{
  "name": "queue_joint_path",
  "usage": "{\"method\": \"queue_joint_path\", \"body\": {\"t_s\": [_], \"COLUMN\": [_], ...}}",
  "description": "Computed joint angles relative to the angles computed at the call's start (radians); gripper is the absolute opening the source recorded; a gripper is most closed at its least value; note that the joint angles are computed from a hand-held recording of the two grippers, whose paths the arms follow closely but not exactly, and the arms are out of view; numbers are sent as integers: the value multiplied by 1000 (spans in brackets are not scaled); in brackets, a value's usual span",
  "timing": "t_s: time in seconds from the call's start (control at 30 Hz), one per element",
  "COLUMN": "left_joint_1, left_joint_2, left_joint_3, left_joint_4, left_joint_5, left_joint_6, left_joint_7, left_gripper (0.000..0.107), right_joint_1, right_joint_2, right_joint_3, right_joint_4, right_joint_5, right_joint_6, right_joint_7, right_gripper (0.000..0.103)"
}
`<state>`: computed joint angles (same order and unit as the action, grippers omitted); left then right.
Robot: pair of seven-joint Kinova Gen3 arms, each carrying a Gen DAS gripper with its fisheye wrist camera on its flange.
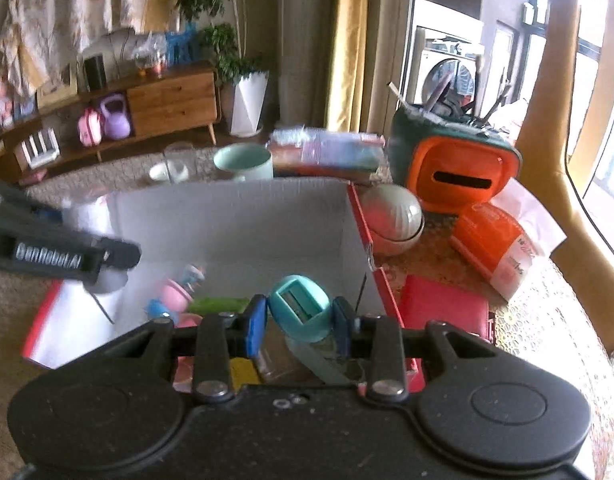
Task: Organize rigid objects
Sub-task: 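Carry the bottle and teal holder into the box and open both tools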
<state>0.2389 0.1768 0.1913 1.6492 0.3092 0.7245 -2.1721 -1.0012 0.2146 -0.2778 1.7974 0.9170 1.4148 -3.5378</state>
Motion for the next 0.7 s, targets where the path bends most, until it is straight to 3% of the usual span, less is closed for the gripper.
{"method": "queue_joint_path", "body": {"t_s": [0.3,0.7], "left_joint_1": [71,108], "left_joint_2": [129,219], "left_joint_3": [17,16], "left_joint_4": [-103,-135], "left_joint_5": [-92,-157], "left_joint_6": [20,9], "left_joint_7": [99,150], "left_gripper": [43,42], "right_joint_1": [56,73], "right_joint_2": [36,65], "right_joint_3": [29,72], "right_joint_4": [16,-15], "right_joint_5": [-4,-50], "right_joint_6": [-148,-178], "right_joint_7": [95,159], "right_gripper": [34,34]}}
